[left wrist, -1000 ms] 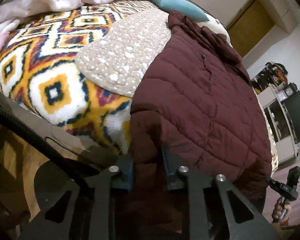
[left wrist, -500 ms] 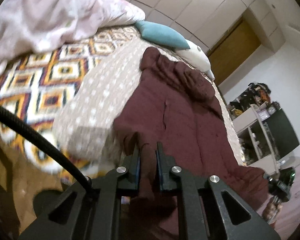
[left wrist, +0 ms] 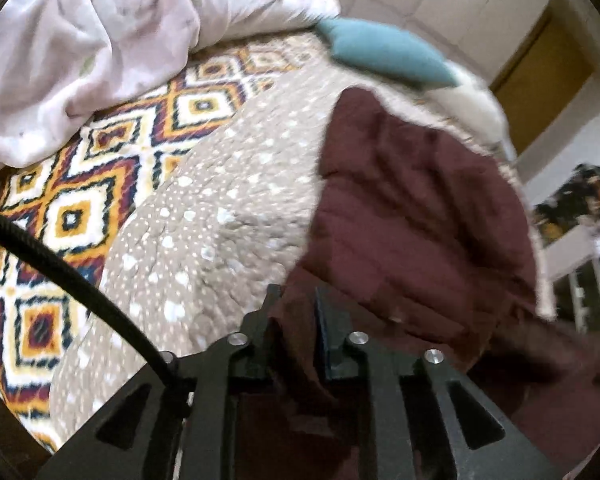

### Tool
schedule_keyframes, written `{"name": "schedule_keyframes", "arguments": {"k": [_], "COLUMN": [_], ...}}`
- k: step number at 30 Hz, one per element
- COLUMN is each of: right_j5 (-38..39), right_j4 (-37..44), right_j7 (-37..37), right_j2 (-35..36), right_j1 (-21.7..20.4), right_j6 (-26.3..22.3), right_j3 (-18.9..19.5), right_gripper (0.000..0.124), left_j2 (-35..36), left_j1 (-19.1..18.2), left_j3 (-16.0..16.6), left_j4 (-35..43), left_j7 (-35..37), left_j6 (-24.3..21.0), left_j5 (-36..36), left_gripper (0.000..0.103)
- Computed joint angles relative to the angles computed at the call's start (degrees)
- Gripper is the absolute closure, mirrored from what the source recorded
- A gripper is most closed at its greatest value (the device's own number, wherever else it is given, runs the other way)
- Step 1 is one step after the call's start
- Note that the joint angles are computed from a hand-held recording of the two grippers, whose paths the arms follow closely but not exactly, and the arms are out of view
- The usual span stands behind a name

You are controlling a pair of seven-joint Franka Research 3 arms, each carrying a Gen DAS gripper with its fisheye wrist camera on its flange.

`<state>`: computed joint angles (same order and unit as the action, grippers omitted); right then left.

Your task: Fold large clothes

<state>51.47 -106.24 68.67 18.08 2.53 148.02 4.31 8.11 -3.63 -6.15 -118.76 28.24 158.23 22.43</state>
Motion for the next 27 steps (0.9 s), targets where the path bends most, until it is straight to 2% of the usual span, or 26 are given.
{"name": "schedule_keyframes", "arguments": {"k": [1, 3, 5, 7, 9, 11, 12, 13, 14, 15, 17, 19, 21, 23, 24, 26, 27], "right_j5": [-1.33, -0.57, 0.97, 1.36, 2.5, 7.98, 11.78, 16.42, 19.07, 21.86, 22.72, 23.86, 21.53, 16.56, 13.66, 5.45, 0.27], "right_j4": [1.27, 3.3, 4.3, 4.95, 5.73, 6.38, 6.52, 6.33, 5.55, 4.69, 4.23, 3.29, 1.69, -0.41, -1.17, -2.05, -2.4], "right_j7": [1.55, 2.2, 1.15, 0.72, 0.39, -1.11, -2.53, -4.47, -5.69, -7.26, -7.45, -9.62, -12.05, -15.67, -16.42, -14.97, -13.1], "right_j2": [1.59, 4.22, 5.11, 5.53, 5.95, 6.27, 6.34, 6.14, 5.44, 4.46, 3.2, 1.19, -1.47, -4.47, -5.33, -5.8, -5.58], "right_j1": [0.43, -0.05, -1.04, -1.71, -2.66, -5.08, -6.43, -7.79, -7.77, -7.68, -6.86, -6.78, -5.3, -3.11, -2.0, 0.51, 1.97], "right_j6": [-0.05, 0.25, 0.24, -0.71, -2.42, -5.39, -6.7, -7.33, -6.41, -4.25, -2.07, -2.51, -1.54, -0.29, 0.38, 2.31, 3.87], "right_j3": [-0.41, 0.19, 1.07, 1.37, 1.73, 2.96, 3.56, 4.07, 4.02, 3.69, 2.33, 1.82, 0.99, 0.29, -0.11, -1.1, -1.66], "right_gripper": [0.103, 0.103, 0.103, 0.103, 0.102, 0.092, 0.088, 0.079, 0.069, 0.065, 0.064, 0.064, 0.061, 0.052, 0.047, 0.047, 0.047], "left_j2": [1.14, 2.94, 3.65, 3.03, 1.57, -0.07, -1.06, -1.97, -2.61, -3.38, -4.94, -5.66, -6.4, -6.26, -5.84, -4.59, -4.14], "left_j1": [-0.3, -0.02, 3.67, 5.86, 8.49, 9.55, 10.06, 10.28, 9.16, 7.18, 4.62, 4.04, 3.92, 3.62, 3.91, 5.09, 5.07], "left_j3": [0.75, 1.51, -1.24, -3.15, -5.98, -7.3, -7.89, -8.13, -6.7, -4.14, -0.73, 0.0, -0.41, -1.08, -2.59, -6.27, -6.74], "left_j4": [0.96, 1.93, 0.58, -1.55, -4.15, -6.26, -7.33, -8.07, -8.23, -8.4, -9.11, -9.44, -10.52, -11.05, -11.21, -10.7, -10.58], "left_j7": [-1.74, -3.62, 3.54, 8.55, 14.96, 18.55, 20.27, 21.79, 21.1, 18.34, 13.42, 12.86, 16.06, 20.33, 27.19, 42.52, 45.68], "left_j6": [-1.09, -0.79, 3.94, 8.89, 14.23, 18.18, 19.82, 20.69, 20.4, 19.65, 18.75, 18.23, 18.55, 18.53, 18.49, 17.27, 16.86], "left_j5": [1.91, 3.03, -6.65, -13.56, -21.34, -26.21, -28.34, -29.8, -28.67, -24.88, -16.87, -13.04, -12.25, -12.93, -18.26, -31.87, -34.6], "left_gripper": [0.074, 0.07, 0.064, 0.06, 0.049, 0.038, 0.036, 0.035, 0.035, 0.035, 0.035, 0.032, 0.029, 0.027, 0.026, 0.025, 0.025]}}
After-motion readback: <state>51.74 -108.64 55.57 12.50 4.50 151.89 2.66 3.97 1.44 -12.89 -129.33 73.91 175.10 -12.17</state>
